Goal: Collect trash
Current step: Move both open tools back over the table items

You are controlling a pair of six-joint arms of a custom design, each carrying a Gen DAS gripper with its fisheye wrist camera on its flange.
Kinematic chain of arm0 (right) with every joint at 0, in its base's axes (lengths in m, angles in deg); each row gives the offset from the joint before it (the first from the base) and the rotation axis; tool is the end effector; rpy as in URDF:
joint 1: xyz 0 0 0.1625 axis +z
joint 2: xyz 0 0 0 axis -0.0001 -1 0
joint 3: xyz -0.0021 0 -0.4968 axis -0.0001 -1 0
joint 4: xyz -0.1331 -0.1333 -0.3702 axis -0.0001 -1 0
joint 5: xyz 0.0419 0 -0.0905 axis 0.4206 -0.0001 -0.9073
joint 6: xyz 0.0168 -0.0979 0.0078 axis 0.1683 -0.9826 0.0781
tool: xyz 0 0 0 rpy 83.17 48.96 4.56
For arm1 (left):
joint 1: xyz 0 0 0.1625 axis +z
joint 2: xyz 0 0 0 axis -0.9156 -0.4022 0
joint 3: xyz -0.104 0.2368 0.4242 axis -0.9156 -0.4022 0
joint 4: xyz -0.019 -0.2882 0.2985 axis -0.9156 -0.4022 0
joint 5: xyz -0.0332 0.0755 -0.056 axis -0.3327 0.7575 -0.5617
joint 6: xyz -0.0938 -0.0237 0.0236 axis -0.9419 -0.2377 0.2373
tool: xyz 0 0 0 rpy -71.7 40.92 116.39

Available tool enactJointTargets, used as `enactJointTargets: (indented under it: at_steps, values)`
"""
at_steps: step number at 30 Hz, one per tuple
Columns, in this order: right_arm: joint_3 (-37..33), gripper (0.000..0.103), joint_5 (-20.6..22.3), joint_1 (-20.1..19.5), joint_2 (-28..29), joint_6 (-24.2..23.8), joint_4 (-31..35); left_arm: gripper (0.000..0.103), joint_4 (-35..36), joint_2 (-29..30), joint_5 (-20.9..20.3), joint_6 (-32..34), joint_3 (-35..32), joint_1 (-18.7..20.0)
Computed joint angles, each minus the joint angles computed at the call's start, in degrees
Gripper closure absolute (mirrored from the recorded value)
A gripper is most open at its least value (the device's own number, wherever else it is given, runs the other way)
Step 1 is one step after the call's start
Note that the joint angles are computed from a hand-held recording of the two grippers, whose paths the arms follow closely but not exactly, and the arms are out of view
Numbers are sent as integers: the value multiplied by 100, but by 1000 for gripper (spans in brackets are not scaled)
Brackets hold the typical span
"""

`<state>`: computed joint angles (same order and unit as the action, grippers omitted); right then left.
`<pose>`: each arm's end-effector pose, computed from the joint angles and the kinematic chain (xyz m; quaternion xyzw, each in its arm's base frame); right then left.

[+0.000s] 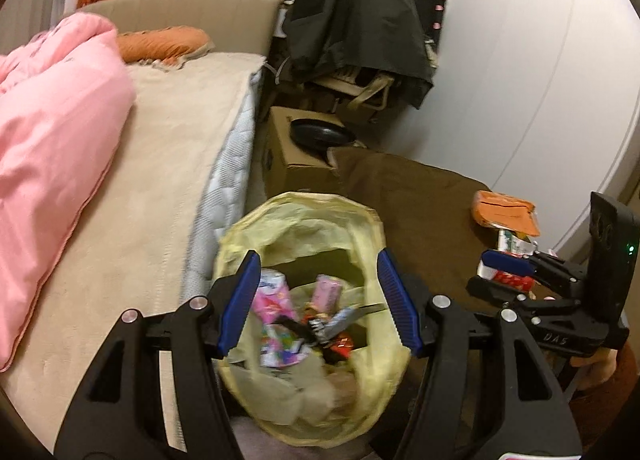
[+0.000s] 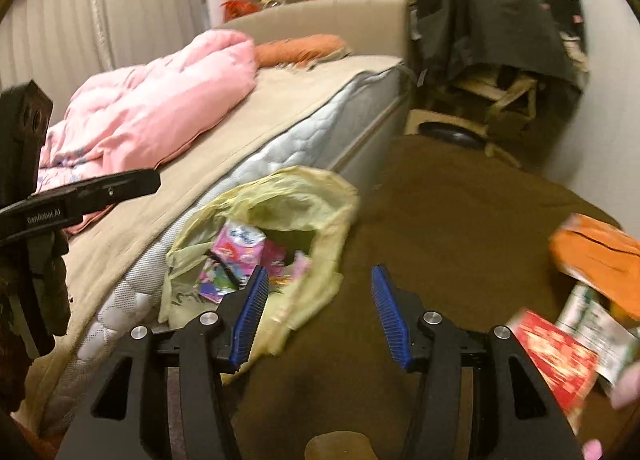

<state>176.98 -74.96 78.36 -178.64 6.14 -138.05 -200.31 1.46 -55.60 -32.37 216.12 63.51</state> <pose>0.0803 -0.3082 0.2448 0.4644 -0.8584 0.1892 0.1085 -0.3134 -0.1958 0.0702 0.0247 0.8338 -0.4717 0.2857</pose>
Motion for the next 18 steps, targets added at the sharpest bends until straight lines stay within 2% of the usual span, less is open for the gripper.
enactJointTargets:
  at_steps: [2, 6, 9, 14, 16, 18]
  values:
    - [-59, 47, 197, -303, -442, -75, 381, 46, -208, 195, 93, 207, -127, 76]
    - [-188, 47, 599, -985, -1220, -322, 921, 45, -322, 563, 194, 614, -495, 230]
    - [-242, 46, 880, -1462, -1592, -528, 1055, 45, -319, 821, 241, 927, -784, 316]
    - [-519, 45, 1367, -2200, -2055, -677, 1618, 45, -906, 1194, 246, 1656, -1032, 450]
    - [-629, 38, 1661, -2592, -2228, -807, 1800, 45, -1135, 1331, 256, 1882, -1115, 506]
    - [-741, 38, 1880, -2853, -2346, -958, 2057, 45, -1452, 1460, 282, 2097, -1155, 546]
